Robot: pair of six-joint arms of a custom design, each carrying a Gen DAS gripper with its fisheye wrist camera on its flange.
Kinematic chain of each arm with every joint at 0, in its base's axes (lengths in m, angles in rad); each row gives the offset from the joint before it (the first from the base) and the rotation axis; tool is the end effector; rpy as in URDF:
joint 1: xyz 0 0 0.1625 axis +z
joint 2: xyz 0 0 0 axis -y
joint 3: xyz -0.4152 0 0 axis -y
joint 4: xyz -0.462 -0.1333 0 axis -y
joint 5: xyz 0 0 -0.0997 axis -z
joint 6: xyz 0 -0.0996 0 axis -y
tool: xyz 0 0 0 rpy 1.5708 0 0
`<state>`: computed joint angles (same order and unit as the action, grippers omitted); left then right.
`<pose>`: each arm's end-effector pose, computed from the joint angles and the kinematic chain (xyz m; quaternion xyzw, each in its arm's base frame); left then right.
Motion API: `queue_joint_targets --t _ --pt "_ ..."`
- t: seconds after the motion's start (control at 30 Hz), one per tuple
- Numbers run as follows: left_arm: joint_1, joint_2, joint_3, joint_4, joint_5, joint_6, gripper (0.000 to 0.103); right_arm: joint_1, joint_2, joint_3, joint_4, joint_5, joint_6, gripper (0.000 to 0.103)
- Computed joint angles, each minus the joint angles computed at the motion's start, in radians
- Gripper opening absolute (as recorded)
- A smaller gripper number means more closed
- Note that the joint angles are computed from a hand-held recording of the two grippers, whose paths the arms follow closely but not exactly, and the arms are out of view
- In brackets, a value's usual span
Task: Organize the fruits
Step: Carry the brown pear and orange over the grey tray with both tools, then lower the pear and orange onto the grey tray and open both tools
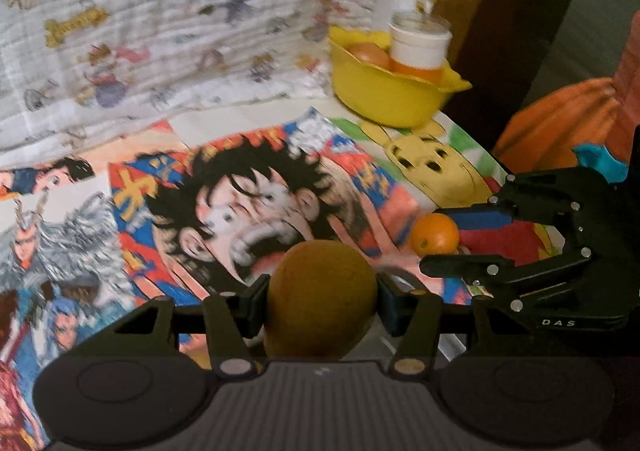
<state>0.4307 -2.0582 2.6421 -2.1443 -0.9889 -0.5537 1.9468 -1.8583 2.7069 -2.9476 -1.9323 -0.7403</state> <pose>-0.1849 -0.2919 0.1904 0.2783 0.9166 -0.2116 0.1937 0.2090 -0.2623 0.1838 0.4631 -0.8303 0.2211 0.2172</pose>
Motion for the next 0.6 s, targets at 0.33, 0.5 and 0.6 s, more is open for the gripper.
queue_joint_targets --t 0.33,0.5,0.6 --pt "-0.114 -0.098 0.078 0.106 -0.034 -0.065 0.058 0.047 -0.229 0.080 0.259 -0.014 0.046 0.036" --pt "-0.160 -0.156 0.096 0.191 -0.034 -0.105 0.058 0.079 -0.248 0.096 0.296 -0.032 0.043 0.036" --pt "-0.177 -0.181 0.100 0.237 -0.026 -0.128 0.058 0.087 -0.236 0.097 0.290 -0.038 0.038 0.036"
